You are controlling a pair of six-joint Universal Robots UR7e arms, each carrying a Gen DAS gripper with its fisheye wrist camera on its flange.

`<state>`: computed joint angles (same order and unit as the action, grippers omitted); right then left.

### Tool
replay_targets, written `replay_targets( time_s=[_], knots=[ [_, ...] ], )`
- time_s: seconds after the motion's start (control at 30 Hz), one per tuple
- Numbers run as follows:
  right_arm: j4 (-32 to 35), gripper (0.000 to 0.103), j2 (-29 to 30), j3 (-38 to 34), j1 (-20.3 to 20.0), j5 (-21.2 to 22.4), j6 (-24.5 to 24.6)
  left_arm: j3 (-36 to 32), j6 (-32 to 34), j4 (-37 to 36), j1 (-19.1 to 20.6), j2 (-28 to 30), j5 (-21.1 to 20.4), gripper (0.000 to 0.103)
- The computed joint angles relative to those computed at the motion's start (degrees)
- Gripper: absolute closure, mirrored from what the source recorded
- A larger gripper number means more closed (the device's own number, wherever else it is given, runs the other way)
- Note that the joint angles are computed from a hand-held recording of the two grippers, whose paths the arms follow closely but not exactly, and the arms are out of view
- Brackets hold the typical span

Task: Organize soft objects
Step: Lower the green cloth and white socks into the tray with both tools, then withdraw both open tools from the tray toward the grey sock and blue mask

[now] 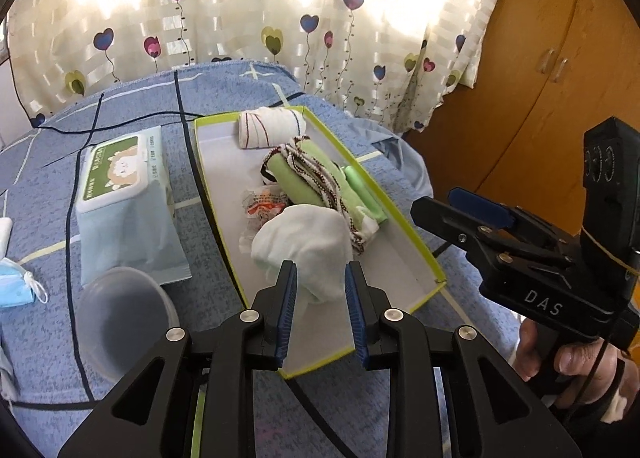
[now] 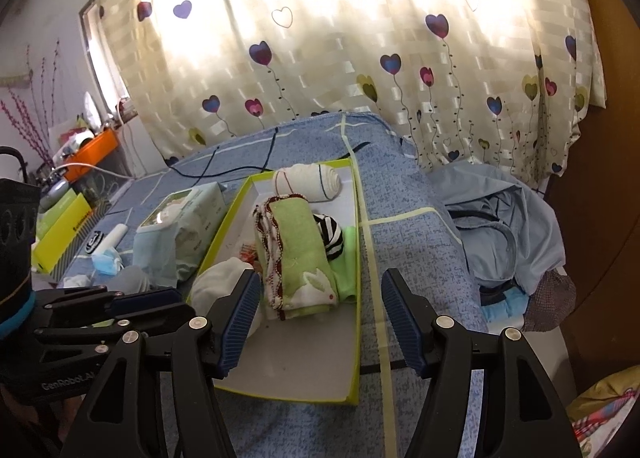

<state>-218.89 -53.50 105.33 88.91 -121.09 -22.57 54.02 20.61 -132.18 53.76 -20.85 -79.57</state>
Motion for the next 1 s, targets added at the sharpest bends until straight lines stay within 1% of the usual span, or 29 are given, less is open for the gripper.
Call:
replay_targets(
  time_s=[0.27,0.6,1.0],
  knots=[
    [-1.2,0.037,1.4,-0.5,2.9,-2.2,-2.3,3.9,0.6,-2.6,1.0,-3.9,-3.9,0.077],
    [-1.0,0.036,4.2,-3.1,6.8,-4.9,-6.0,8.7,0.4,-6.4,2.4,-8.5,-6.9,0.077],
    [0.5,0.035,7.9,-7.2,10.2,-6.7,-8.5,11.7,-0.6,-10.4,4.5,-12.2,-6.6,0.077]
  ],
)
